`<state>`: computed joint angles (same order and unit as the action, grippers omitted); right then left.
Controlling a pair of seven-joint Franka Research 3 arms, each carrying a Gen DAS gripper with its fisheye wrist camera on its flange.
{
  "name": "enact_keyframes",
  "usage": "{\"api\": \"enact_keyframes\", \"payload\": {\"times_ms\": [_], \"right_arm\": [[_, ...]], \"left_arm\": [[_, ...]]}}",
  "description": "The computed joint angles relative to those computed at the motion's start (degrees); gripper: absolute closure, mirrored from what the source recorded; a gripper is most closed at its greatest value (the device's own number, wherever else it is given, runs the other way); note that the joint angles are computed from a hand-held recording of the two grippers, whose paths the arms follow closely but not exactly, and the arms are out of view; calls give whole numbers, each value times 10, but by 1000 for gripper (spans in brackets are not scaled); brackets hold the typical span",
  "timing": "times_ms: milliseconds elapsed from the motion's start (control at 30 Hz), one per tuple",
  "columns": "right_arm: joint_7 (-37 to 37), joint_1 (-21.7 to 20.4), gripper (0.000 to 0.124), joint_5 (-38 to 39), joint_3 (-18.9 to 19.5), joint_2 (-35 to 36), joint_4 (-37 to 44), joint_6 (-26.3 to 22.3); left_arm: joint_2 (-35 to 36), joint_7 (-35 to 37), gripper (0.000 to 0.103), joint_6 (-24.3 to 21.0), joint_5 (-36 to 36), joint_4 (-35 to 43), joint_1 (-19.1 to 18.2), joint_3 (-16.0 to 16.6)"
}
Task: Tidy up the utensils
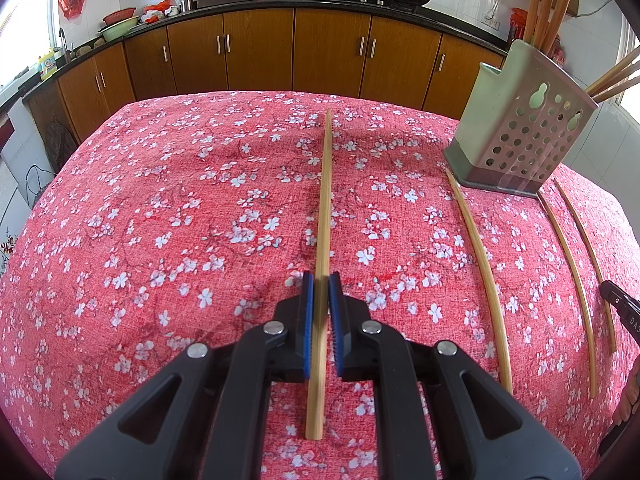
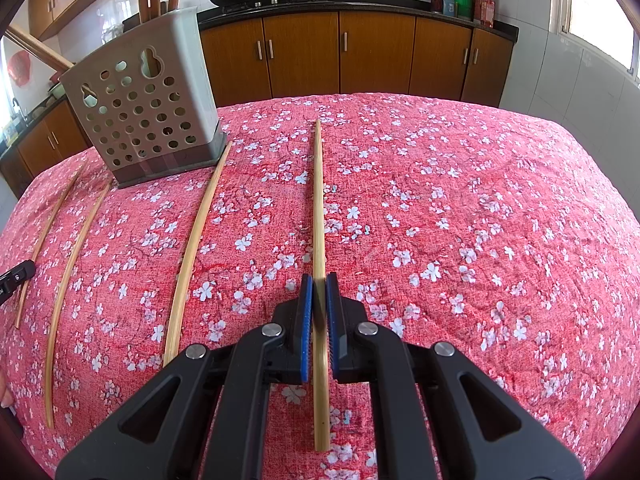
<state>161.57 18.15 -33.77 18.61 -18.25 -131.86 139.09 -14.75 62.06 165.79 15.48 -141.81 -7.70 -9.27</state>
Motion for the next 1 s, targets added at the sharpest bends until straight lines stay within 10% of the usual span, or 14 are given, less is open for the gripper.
{"api": "enact_keyframes", "payload": {"times_ms": [1000], "right_arm": [[27, -28, 116, -26, 41, -75, -19, -2]], "left_arm": [[-86, -21, 94, 13, 60, -52, 10, -19]]}}
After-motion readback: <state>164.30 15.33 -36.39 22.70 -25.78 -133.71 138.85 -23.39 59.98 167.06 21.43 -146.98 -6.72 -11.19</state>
